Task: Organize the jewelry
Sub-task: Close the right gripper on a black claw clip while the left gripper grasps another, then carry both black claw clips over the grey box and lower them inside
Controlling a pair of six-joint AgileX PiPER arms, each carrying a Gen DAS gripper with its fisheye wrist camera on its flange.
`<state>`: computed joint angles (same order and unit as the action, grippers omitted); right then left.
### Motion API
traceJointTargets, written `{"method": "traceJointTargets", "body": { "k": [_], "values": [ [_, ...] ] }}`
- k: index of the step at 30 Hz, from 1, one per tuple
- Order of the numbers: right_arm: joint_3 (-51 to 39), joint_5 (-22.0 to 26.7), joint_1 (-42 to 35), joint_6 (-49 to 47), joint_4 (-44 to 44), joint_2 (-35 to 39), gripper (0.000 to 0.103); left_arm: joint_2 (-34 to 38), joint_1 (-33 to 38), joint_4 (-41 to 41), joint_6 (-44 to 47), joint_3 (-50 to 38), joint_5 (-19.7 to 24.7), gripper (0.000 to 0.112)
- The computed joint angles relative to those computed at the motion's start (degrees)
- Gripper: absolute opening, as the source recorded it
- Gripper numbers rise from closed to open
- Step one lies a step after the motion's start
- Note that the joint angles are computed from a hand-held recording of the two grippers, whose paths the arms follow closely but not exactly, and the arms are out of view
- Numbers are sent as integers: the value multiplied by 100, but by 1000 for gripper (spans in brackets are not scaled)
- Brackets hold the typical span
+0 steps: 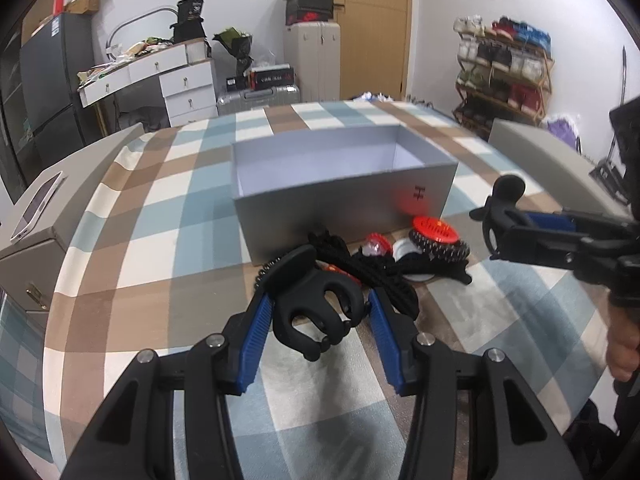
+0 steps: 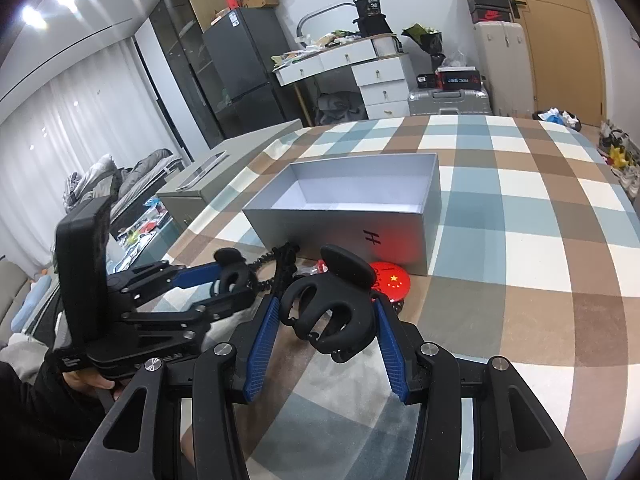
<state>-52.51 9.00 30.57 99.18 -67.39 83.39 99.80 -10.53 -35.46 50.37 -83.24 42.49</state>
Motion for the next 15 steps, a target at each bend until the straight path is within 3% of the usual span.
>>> {"method": "traceJointTargets", "body": {
  "k": [10, 15],
  "values": [
    [36, 132, 37, 2055, -1981, -89, 47, 148, 247, -618, 83, -554, 241, 43],
    [-270, 163, -114, 1409, -1325, -41, 47, 390, 259, -751, 60, -952, 266, 43]
  ]
}}
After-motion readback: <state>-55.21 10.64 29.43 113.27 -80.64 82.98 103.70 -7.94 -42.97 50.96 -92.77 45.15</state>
